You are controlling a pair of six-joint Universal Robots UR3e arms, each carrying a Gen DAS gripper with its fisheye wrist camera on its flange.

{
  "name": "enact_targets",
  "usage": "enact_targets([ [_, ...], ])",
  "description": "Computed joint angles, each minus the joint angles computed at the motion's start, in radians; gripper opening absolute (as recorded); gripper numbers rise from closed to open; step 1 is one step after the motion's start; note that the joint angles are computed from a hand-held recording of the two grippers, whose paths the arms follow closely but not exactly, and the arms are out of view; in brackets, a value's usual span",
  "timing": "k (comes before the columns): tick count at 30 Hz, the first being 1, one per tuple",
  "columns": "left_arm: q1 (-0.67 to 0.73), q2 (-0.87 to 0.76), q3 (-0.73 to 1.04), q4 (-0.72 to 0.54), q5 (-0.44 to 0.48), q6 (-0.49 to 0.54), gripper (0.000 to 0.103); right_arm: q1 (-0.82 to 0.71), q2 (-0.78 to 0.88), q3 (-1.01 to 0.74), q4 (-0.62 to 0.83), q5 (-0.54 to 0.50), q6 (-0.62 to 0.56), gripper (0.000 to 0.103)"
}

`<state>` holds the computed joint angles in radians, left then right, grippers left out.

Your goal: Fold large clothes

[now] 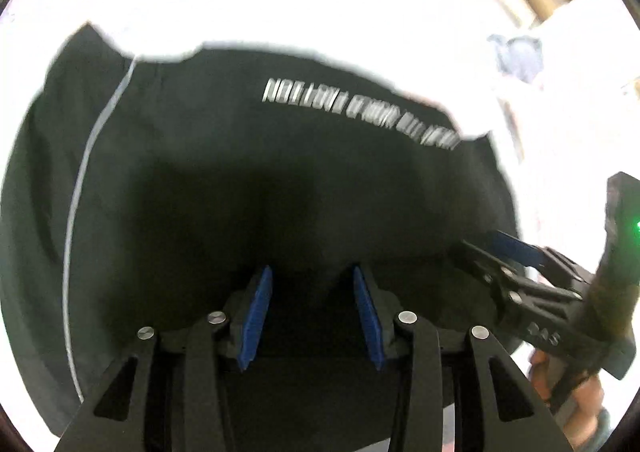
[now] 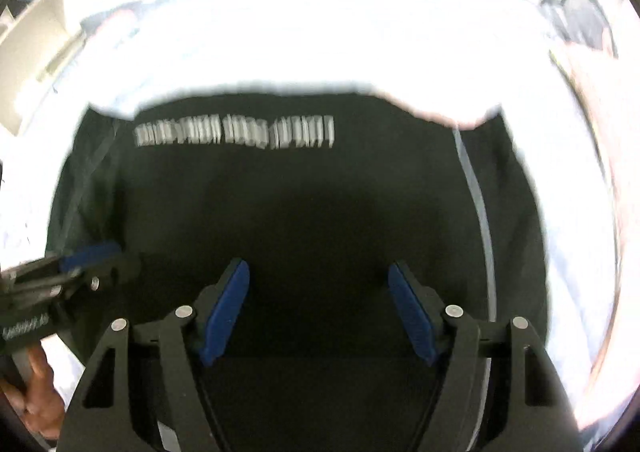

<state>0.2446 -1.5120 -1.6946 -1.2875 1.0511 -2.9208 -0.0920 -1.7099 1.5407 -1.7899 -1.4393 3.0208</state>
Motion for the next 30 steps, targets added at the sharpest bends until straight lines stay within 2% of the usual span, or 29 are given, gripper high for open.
enact_targets([
  [3, -0.012, -0.063, 0.077, 0.046, 0.021, -0.065, 0.045, 0.047, 0.143, -0.113, -0.04, -0.048, 0.047, 0.076],
  [6, -0.053, -0.215, 0.152, 0.077, 0.103, -0.11, 0.044, 0.068, 0.27, -0.127, -0.078, -0.064, 0.07, 0.074],
  [9, -0.075, -0.302, 0.162, 0.125, 0.129, -0.134, 0.044, 0.068, 0.288, -0.049, -0.159, -0.069, 0.082, 0.075],
  [12, -0.107, -0.305, 0.19, 0.116, 0.173, -0.118, 0.045, 0.049, 0.253, -0.03, -0.138, -0.053, 0.069, 0.075],
  [15, -0.061, -0.218, 0.165, 0.056, 0.112, -0.049, 0.045, 0.004, 0.196, -0.054, -0.072, -0.006, 0.035, 0.074],
  [21, 0.1, 0.09, 0.007, -0.118, 0.039, 0.165, 0.045, -0.104, -0.121, 0.069, 0.101, 0.088, -0.107, 0.075],
  [24, 0.173, 0.222, -0.074, -0.241, 0.013, 0.266, 0.045, -0.087, -0.22, 0.126, 0.162, 0.076, -0.107, 0.075],
  [25, 0.192, 0.25, -0.106, -0.273, 0.004, 0.285, 0.045, -0.056, -0.238, 0.157, 0.171, 0.038, -0.101, 0.075],
  [27, 0.187, 0.283, -0.198, -0.23, 0.038, 0.261, 0.045, -0.011, -0.213, 0.21, 0.129, -0.01, -0.074, 0.074],
  [30, 0.094, 0.268, -0.313, -0.039, 0.104, 0.174, 0.045, -0.005, -0.195, 0.276, 0.069, -0.015, -0.043, 0.075],
])
